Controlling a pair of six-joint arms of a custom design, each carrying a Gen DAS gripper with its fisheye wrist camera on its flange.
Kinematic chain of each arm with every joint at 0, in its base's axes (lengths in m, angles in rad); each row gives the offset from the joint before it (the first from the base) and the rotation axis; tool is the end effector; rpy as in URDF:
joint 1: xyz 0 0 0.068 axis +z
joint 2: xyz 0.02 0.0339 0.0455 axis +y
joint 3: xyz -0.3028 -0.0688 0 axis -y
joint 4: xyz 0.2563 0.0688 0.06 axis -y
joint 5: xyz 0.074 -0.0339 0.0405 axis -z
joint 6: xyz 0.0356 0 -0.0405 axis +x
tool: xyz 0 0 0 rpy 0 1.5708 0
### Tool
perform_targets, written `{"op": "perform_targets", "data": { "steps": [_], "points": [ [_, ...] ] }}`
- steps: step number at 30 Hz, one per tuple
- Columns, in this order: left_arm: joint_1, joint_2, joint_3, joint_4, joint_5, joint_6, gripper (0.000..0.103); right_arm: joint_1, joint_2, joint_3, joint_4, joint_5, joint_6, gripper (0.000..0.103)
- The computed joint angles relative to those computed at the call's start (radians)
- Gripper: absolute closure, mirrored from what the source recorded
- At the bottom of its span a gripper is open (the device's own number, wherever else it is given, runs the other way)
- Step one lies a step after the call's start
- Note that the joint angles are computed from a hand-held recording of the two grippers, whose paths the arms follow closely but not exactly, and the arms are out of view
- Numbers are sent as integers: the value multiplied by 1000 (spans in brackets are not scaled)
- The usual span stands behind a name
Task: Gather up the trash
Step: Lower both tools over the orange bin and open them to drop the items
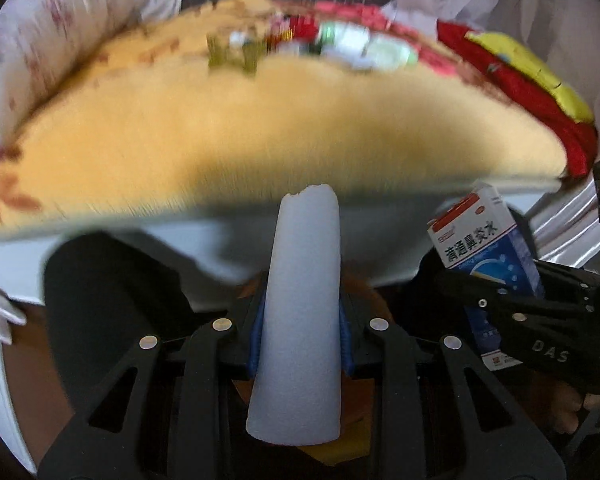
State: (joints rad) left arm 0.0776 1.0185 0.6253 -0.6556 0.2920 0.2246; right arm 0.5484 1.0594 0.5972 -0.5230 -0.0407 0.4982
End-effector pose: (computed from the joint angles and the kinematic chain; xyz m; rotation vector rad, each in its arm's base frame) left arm 0.1750 0.0033 0.2348 0.2895 2.5569 -0.2704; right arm 0.1601 0.0995 0.2257 -0.0818 2.6183 0.4408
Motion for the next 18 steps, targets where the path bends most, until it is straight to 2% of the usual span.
{"op": "perform_targets", "data": {
  "steps": [8, 18],
  "points": [
    [-24, 250, -57, 106, -36, -14, 75, -2, 164, -32, 84, -46, -13, 73],
    [-16, 342, -68, 123, -40, 1, 75, -1, 302, -17, 117, -77, -31, 73]
  ]
}}
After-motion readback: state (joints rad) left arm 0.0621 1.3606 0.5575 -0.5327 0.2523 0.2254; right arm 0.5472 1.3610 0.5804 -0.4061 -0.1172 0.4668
